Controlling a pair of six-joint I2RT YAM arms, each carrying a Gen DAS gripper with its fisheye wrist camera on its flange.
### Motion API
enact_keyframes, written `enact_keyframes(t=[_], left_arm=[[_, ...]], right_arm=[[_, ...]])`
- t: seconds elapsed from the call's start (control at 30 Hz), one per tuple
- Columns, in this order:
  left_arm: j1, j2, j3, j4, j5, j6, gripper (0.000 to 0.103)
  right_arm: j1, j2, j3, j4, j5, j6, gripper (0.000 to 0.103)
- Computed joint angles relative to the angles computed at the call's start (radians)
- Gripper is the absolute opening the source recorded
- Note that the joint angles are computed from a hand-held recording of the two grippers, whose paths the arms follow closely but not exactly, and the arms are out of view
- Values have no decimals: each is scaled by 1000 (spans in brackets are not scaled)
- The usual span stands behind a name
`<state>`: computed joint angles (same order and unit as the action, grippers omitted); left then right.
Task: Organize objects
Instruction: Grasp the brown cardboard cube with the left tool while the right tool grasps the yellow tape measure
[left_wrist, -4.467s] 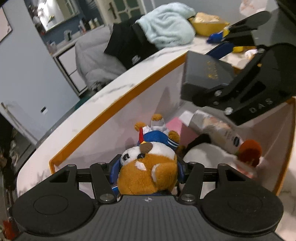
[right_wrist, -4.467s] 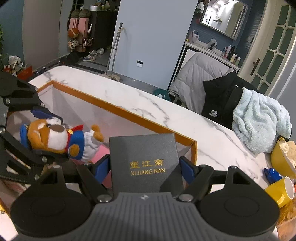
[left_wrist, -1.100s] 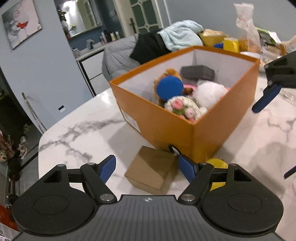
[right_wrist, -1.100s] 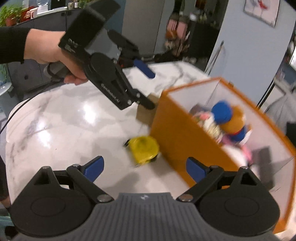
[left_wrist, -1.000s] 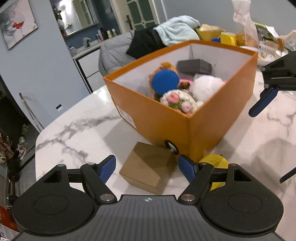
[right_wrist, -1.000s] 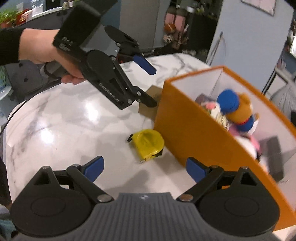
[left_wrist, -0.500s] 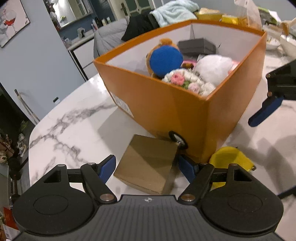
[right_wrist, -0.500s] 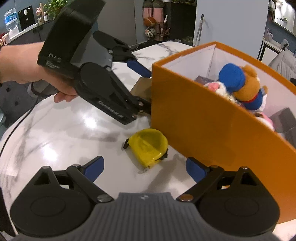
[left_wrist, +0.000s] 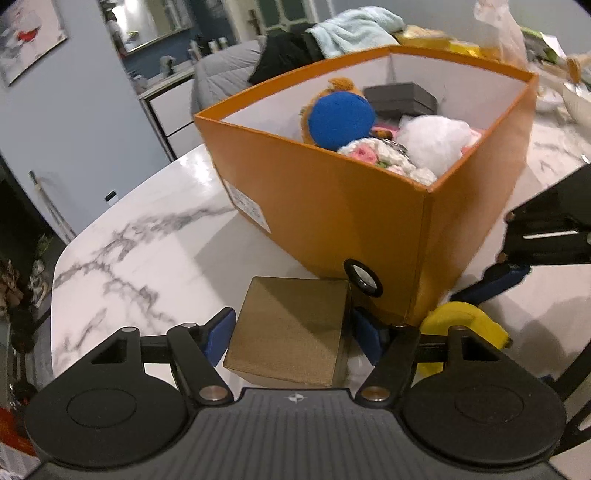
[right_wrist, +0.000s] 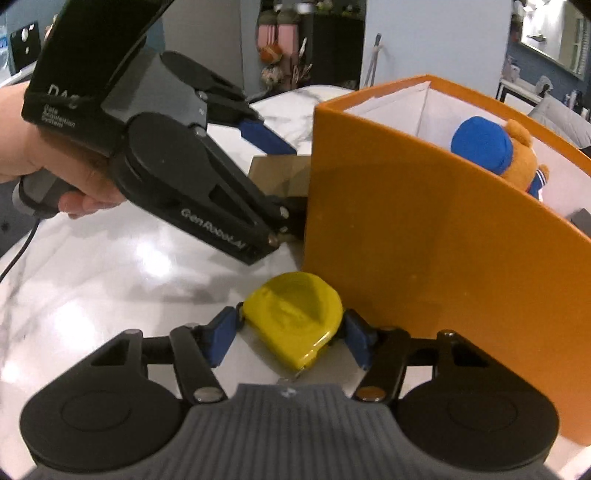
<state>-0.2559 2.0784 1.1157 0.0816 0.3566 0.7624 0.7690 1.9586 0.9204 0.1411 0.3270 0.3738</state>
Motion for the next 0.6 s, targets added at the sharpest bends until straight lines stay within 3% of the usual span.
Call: enact_keyframes(t=[0.13, 0.27, 0.43, 0.6], left_arm=[[-19, -19, -48, 65, -47, -56, 81], [-43, -43, -33, -12, -86, -89, 80], [-18, -87, -69, -70, -52, -41, 80], [3, -173, -161, -106, -45, 2, 79]], right_arm=[[6, -69, -1, -164, -2, 13, 64], [2, -210, -102, -303, -33, 32, 64], [33, -422, -266, -450, -33, 97, 64], [121, -576, -324, -634, 33, 168, 64]])
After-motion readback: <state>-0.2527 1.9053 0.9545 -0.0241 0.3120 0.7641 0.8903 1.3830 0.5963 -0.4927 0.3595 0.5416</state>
